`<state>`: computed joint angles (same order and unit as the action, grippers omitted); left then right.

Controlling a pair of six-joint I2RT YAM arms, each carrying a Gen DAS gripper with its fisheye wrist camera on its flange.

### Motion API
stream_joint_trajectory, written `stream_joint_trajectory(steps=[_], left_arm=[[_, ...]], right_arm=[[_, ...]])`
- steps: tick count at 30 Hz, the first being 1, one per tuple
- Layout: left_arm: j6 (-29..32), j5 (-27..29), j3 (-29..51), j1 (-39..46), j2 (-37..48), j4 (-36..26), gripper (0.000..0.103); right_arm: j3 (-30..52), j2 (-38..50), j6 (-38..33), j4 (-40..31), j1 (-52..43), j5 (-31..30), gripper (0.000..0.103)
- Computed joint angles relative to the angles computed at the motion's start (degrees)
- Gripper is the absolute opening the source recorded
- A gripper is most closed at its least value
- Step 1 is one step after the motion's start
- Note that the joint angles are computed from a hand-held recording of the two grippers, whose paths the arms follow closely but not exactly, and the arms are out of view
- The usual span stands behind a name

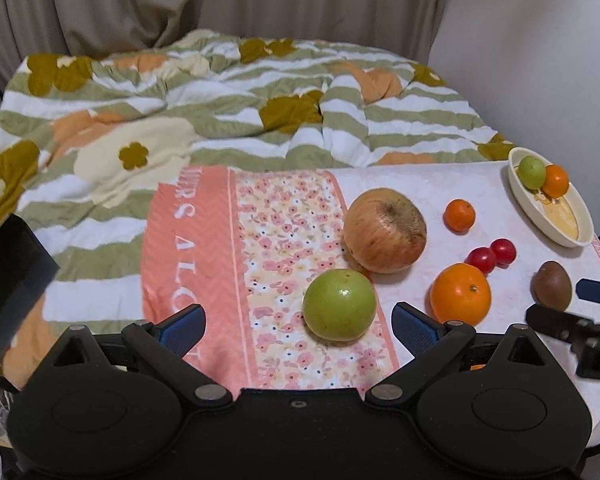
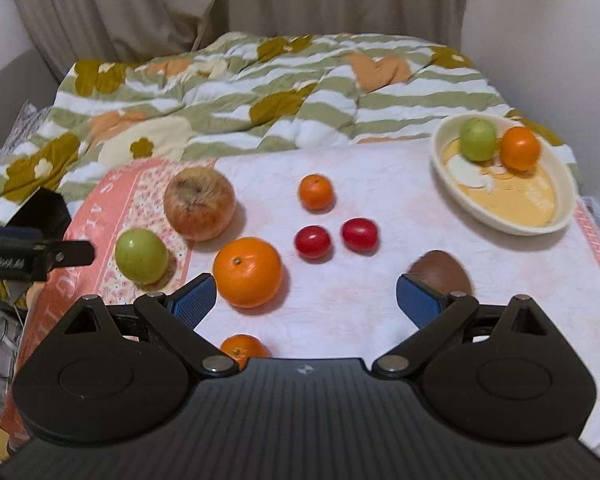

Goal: Organize fruits
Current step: 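Grasp the second green apple with the left tool while the right tool grasps a mandarin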

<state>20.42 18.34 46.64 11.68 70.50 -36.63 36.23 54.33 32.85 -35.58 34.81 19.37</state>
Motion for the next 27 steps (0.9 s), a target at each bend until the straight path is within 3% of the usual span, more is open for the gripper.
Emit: stream_joint_trajectory(steps=[4, 14, 21, 27], left_arm=[[-2.6, 0.2, 0.9, -1.3, 4.9, 1.1, 0.098], [-6.3, -1.2, 2.3, -5.9, 12.0, 4.4, 0.08], [-8.0, -0.1, 2.2, -7.0, 14.1, 5.6, 0.06], [-8.3, 0.5, 1.6, -6.6, 13.6, 6.0, 0.06]], right_arm=[[-0.7, 4.7, -3.1, 4.9, -1.4, -3.1, 0.103], [-0.5, 13.7, -10.1, 10.9, -2.3, -5.3, 0.103], [-0.3, 17.5, -13.4, 13.8, -3.3, -7.6, 0.103], [0.4, 19.3, -15.0, 15.0, -3.4, -8.5, 0.099]])
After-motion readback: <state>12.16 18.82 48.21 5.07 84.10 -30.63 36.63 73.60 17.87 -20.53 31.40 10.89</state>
